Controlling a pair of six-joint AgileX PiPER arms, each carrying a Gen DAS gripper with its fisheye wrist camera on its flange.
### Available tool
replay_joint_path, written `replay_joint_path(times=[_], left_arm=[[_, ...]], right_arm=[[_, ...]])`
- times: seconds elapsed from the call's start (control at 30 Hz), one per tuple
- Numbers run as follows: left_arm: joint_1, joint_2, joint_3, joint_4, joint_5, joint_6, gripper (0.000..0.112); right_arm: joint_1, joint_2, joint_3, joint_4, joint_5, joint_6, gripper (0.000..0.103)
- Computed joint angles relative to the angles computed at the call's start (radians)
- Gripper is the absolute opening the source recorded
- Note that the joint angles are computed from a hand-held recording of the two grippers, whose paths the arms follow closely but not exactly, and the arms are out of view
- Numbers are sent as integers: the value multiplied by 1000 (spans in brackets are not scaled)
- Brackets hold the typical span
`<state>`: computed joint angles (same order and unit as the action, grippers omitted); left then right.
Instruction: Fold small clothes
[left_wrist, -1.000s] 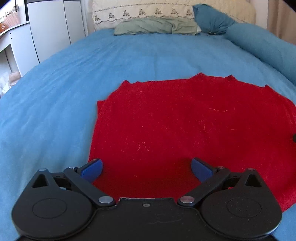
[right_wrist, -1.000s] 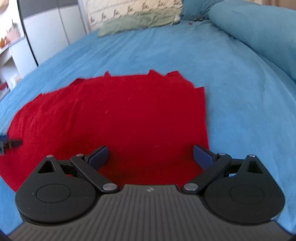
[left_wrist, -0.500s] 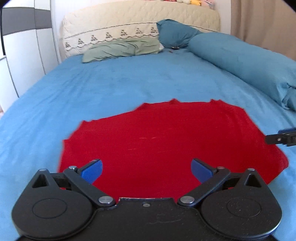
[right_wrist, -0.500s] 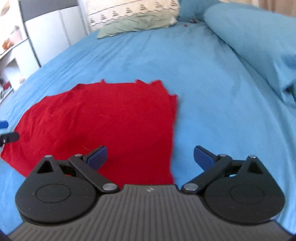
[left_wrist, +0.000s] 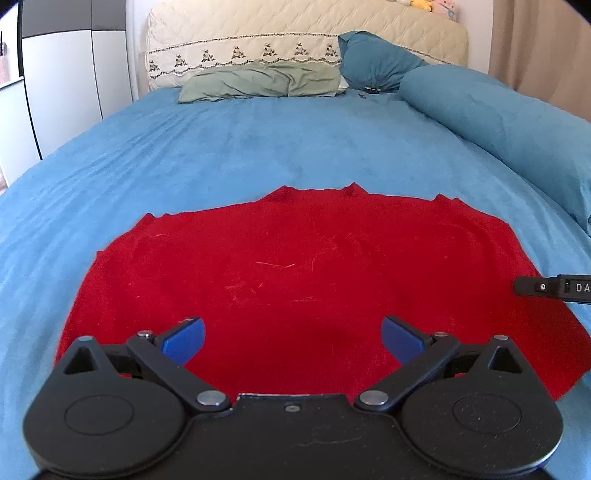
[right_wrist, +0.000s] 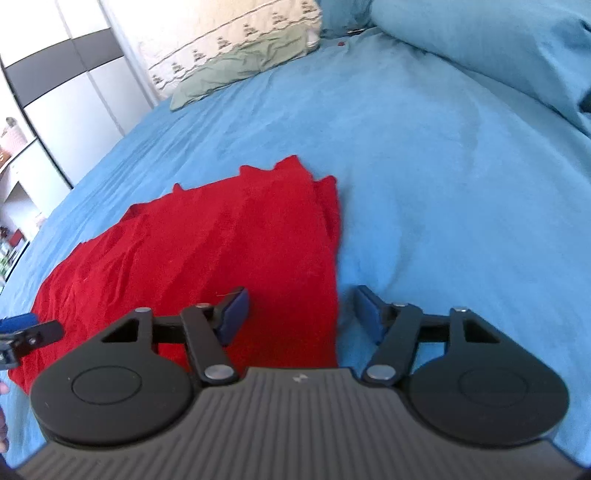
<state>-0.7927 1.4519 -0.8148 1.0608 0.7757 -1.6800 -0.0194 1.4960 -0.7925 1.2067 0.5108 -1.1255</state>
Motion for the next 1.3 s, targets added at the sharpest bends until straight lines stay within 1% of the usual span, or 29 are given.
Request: replay_joint_path(times=[0.03,0.07,0.1,0.13,0.17,0.2,0.27,0.3,0.33,0.37,0.47,0.53,0.6,0.67,0.73,0.77,0.83,0.87,0.9,0.97,1.0,1.03,1.1,1.17,1.2,1.27,1.3], left_arm=[[15,8,-3,5,-26,0,103],[29,16,-7,5,-51,3,103],[47,25,-11,-1,-83,13,103],[72,34,-16,-23,-136,38,103],[90,43,-20,-42,-170,53,103],[95,57,-29,-58,-174,56,103],[98,99,-63,-91,-143,78,103],[97,112,-72,-95,-136,79,103],[101,122,-78,-97,-135,83,103],[109,133,-86,-112,-135,103,103],[139,147,-115,-179,-138,186,103],[167,126,-125,-252,-147,264,103],[179,88,-111,-277,-131,289,102],[191,13,-69,-279,-92,308,102],[219,-67,-19,-297,-77,369,102],[235,-127,23,-293,-63,392,102],[273,-231,96,-306,-40,452,102],[295,-284,136,-313,-32,477,102],[312,-324,165,-324,-27,501,102],[386,-423,244,-395,-58,609,102],[420,-473,284,-427,-82,657,102],[451,-520,318,-460,-102,706,102],[491,-595,364,-501,-115,768,102],[545,-651,391,-560,-138,853,102],[568,-664,395,-589,-154,891,102],[598,-685,397,-635,-171,944,102],[625,-710,402,-677,-170,996,102]], right_arm=[[-16,19,-16,17,50,-20,68],[-40,48,-39,28,123,-23,64],[-52,69,-55,33,162,-20,64],[-50,84,-71,20,166,-5,64],[-48,96,-84,9,165,4,63],[-46,102,-91,5,161,15,61],[-38,102,-110,-32,146,74,47],[-30,95,-116,-58,139,100,42],[-20,82,-123,-93,130,129,34],[-6,64,-132,-137,119,173,30],[56,3,-177,-252,104,315,26],[111,-24,-252,-310,135,425,26],[206,-23,-365,-410,165,573,25],[345,12,-516,-562,199,754,25],[495,79,-670,-694,230,909,25],[566,121,-740,-747,246,971,25],[725,250,-914,-905,298,1113,25],[782,315,-988,-965,327,1170,25],[849,404,-1083,-1037,376,1237,25],[946,536,-1203,-1175,440,1319,25],[986,582,-1230,-1234,454,1346,26],[1015,608,-1228,-1276,442,1367,28],[1042,590,-1170,-1326,373,1399,41],[1040,506,-1055,-1310,270,1359,80],[1040,455,-1005,-1319,230,1348,86],[1031,320,-870,-1336,130,1321,90],[1025,256,-812,-1352,100,1320,92]])
